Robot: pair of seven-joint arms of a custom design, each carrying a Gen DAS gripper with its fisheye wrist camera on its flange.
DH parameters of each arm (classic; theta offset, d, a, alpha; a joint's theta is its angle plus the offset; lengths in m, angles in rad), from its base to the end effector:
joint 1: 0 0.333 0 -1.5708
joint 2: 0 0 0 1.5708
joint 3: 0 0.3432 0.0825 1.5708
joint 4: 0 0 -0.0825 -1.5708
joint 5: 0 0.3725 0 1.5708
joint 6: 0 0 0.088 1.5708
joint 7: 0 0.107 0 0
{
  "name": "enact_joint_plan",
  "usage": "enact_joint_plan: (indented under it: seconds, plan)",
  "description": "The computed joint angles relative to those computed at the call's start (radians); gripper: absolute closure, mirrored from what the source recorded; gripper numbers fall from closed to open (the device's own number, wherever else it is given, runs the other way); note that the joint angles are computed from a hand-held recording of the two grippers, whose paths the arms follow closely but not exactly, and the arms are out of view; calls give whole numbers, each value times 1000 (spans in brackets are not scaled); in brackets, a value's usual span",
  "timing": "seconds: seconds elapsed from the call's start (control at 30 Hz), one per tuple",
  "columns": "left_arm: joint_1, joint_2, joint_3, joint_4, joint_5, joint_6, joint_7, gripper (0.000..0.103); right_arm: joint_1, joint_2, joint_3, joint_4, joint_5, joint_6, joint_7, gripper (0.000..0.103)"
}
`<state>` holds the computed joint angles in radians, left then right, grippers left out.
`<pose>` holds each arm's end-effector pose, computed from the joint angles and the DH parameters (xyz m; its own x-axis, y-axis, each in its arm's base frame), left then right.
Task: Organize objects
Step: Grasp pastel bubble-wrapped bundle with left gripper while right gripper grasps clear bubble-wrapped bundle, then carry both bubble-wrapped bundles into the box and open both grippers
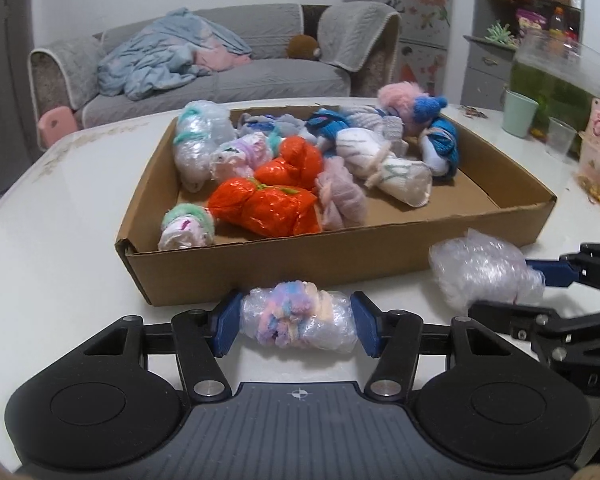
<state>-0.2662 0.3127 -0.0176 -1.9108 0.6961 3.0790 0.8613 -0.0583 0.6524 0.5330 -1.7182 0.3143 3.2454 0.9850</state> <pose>0.6167 -0.2328 0.4551 -0.2406 -0.9706 -0.0095 -0.6238 0.1621 -0.7646 0.6912 0.2251 0.3804 0.4912 -0.8680 -0.0724 -0.5271 -0.2300 -0.8181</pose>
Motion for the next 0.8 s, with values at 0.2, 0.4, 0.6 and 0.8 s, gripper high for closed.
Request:
enact_joint_plan:
  seconds: [0.2, 0.4, 0.6, 0.8]
  plan:
    - [65, -43, -82, -44, -99, -11, 105, 40, -121, -22, 117, -57, -16, 12, -33, 54]
    - [172, -76, -236, -22, -290, -19, 371, 40, -265, -51, 243, -68, -34, -17, -73, 54]
    - [338, -17, -495, 164, -567, -159, 893, 40, -353, -21, 329, 88, -14, -208, -198, 54]
    - [295, 148, -542, 497, -616, -480, 1249, 40, -224, 87, 211, 467, -101, -589, -293, 54]
